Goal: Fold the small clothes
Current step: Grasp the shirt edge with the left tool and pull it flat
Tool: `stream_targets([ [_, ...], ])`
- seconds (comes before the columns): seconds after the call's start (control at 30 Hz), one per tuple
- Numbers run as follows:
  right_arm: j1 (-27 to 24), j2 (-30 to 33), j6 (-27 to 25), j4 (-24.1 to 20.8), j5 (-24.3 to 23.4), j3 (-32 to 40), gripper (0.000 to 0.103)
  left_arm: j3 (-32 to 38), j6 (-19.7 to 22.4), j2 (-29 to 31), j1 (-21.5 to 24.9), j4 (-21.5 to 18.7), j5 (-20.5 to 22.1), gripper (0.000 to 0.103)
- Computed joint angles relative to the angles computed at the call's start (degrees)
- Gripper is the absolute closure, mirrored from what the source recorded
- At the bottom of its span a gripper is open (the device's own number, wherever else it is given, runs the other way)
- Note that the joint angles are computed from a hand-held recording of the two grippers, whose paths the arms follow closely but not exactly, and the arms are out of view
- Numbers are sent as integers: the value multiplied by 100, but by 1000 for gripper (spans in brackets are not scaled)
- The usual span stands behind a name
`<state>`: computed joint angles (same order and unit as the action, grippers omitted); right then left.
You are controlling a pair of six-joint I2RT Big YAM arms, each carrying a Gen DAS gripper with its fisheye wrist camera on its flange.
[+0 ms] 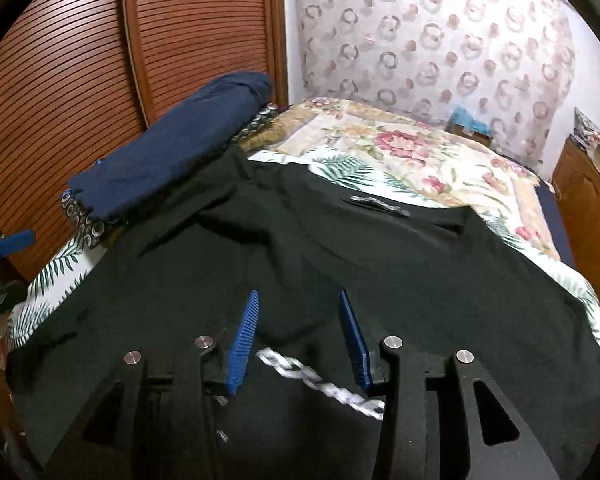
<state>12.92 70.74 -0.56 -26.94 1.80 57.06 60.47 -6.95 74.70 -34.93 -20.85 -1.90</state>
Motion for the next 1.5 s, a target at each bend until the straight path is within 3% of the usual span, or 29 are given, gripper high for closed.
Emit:
stream_targets([
  [0.33, -808, -1165, -202, -330, 226, -751, 59, 704, 356, 565, -98, -123, 213, 17],
  [0.57, -1189, -987, -275, -557, 144, -825, 54, 1602, 654, 1161, -141, -607, 344, 50],
  [0.67, -1220, -822, -287, -576, 182, -789, 54, 1968, 759, 1420, -146, -821, 324, 57],
  [0.83, -1395, -983, -276, -588, -137, -876, 50, 2618, 943, 1899, -154, -1236, 280, 69],
  [1.03, -1568, -872, -399, -578, -223, -763, 47, 3623, 1100, 2701, -187, -1976, -20, 72],
  [1.13, -1564, -847, -389, -541, -175, -769, 45, 4092, 1197, 3063, -224, -2416, -281, 78],
  [1.33, -1613, -823, -401, -527, -217, -757, 43, 4826, 1304, 3626, -313, -3195, -728, 78],
  [1.5, -1626, -824, -413, -529, -231, -755, 43, 4923, 1399, 3722, -325, -3348, -878, 79],
])
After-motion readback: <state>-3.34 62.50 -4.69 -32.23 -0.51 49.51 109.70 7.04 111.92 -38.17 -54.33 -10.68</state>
